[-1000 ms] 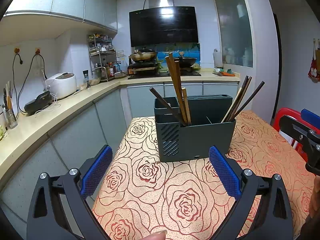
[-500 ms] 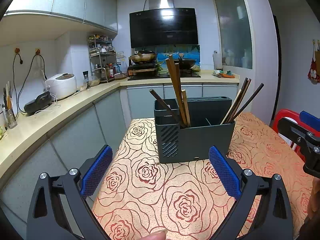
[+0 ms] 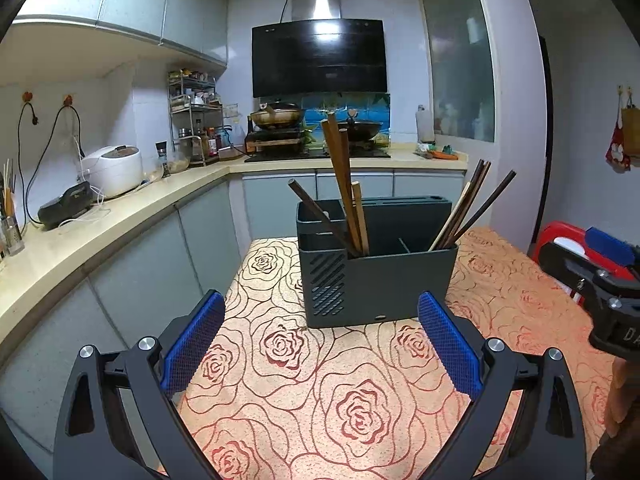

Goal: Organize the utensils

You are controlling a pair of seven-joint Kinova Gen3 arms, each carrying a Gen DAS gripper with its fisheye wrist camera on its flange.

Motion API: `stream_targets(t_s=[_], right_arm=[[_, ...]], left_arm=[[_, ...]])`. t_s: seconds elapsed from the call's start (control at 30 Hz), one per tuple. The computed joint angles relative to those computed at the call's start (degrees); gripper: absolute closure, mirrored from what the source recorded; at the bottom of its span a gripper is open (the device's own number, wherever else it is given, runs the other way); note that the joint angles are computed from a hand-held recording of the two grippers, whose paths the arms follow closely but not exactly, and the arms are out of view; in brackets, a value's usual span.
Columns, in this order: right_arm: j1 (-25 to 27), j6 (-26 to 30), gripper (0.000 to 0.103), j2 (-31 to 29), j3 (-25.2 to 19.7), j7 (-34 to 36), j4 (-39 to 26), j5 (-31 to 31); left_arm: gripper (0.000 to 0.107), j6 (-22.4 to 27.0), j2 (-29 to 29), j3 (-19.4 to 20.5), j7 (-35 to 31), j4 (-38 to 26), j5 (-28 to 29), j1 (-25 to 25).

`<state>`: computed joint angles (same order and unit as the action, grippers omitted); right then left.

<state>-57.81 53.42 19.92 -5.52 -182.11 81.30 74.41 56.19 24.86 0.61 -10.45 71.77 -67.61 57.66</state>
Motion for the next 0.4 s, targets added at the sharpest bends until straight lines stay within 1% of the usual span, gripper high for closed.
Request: stream_targets(t_s=[0.1, 0.27, 0.4], right_arm=[[-0.01, -0.06, 0.007, 0.08, 0.02, -0.37, 0.08, 0.15], [-0.09, -0.03, 0.007, 0.12, -0.01, -0.99, 0.32, 0.40], [0.01, -0.07, 0.007, 0.09, -0.06, -0.78, 0.24, 0.23]], left_arm=[[0.014, 0.28, -0.07, -0.11, 0.60, -0.11, 0.06, -0.02], [0.014, 1.91, 0.33, -0.12, 0.10, -1.36, 1.33, -0.15], [0.014, 2.24, 0.48, -0.09, -0.73, -1.89, 1.90, -0.12]])
